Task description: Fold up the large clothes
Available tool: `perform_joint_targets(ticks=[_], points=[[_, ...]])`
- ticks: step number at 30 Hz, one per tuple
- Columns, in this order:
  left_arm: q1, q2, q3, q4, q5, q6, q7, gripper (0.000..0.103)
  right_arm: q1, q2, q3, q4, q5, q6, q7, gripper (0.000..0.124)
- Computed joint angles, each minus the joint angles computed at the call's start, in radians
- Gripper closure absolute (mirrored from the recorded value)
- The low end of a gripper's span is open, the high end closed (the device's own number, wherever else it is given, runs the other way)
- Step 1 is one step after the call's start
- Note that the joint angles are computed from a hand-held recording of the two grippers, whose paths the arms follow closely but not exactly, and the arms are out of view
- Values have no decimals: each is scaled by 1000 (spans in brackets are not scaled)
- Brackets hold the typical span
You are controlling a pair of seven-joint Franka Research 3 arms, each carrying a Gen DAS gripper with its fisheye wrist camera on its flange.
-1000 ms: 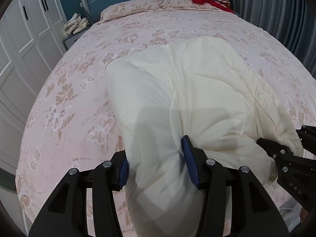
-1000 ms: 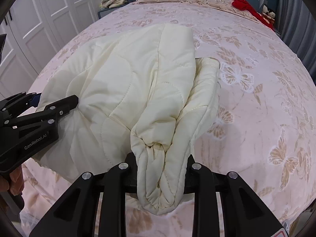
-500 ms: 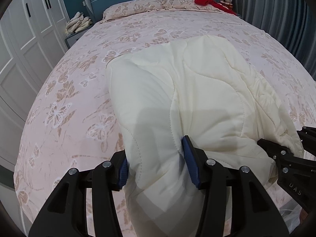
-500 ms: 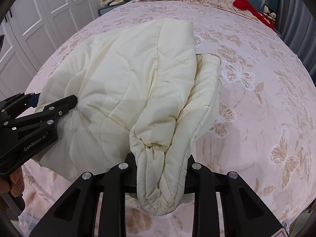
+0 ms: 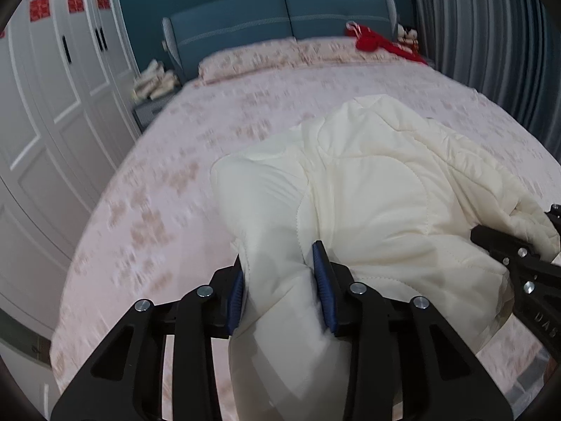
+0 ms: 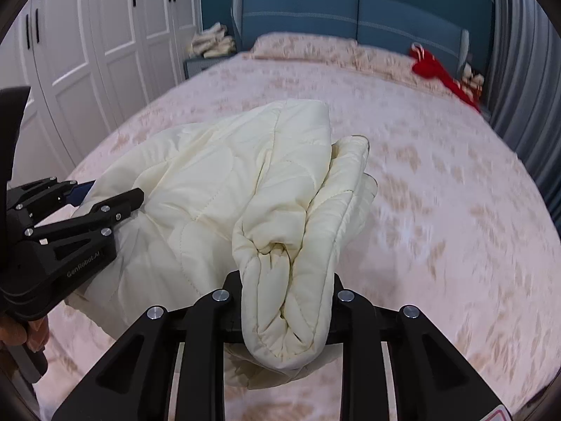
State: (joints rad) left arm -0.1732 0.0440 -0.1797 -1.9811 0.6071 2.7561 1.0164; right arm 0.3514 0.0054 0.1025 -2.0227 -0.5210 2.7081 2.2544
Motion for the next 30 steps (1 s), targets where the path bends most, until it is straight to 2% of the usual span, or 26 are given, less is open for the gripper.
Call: perform_joint_targets(ticks=[2, 4, 5, 7, 9, 10, 12, 14, 16, 20, 22, 23, 25, 26, 28, 30], points=[[2, 14, 12, 30, 73, 19, -47, 69, 1, 30, -3, 43, -34, 10, 16, 100], [3, 38, 20, 54, 123, 26, -71, 68, 5, 75, -11, 79, 5, 12, -21, 100], [4, 65, 19, 71, 109, 14, -50, 68, 3, 105, -14, 93, 68, 16, -65, 100], [10, 123, 7, 100, 3, -48, 37, 67, -6, 161, -12, 111, 229, 7, -156, 99], [20, 174, -4, 106, -121, -119, 108, 63, -41, 221, 16, 137, 466, -70, -277, 89], [13, 168, 11, 73, -108, -92, 78, 57, -61, 222, 32, 114, 575, -53, -327, 84], [-4, 127, 44, -8, -23, -14, -7, 53, -81, 186, 43, 43, 723, 1, -395, 74], [-3, 91, 45, -44, -4, -9, -25, 48, -75, 146, 29, 5, 781, 0, -433, 71], [5, 55, 38, -65, -23, -21, -35, 42, -54, 90, 0, -37, 761, 1, -411, 68], [17, -7, 12, -90, -133, -71, -13, 42, -28, -6, -23, -89, 561, 9, -264, 67], [13, -24, 4, -93, -134, -104, -40, 42, -27, -31, -12, -81, 482, -2, -250, 84], [14, -29, 2, -97, -138, -109, -45, 42, -23, -29, -4, -58, 460, -27, -265, 98], [10, -30, -5, -92, -152, -139, -67, 42, -15, -8, 8, -8, 406, -55, -280, 105], [7, -29, -8, -89, -165, -149, -75, 42, -9, 6, 12, 14, 364, -69, -274, 112], [3, -27, -12, -85, -180, -174, -86, 42, 11, 51, 12, 69, 238, -129, -228, 120], [1, -20, -12, -80, -197, -191, -86, 42, 20, 72, 2, 82, 245, -162, -241, 123]])
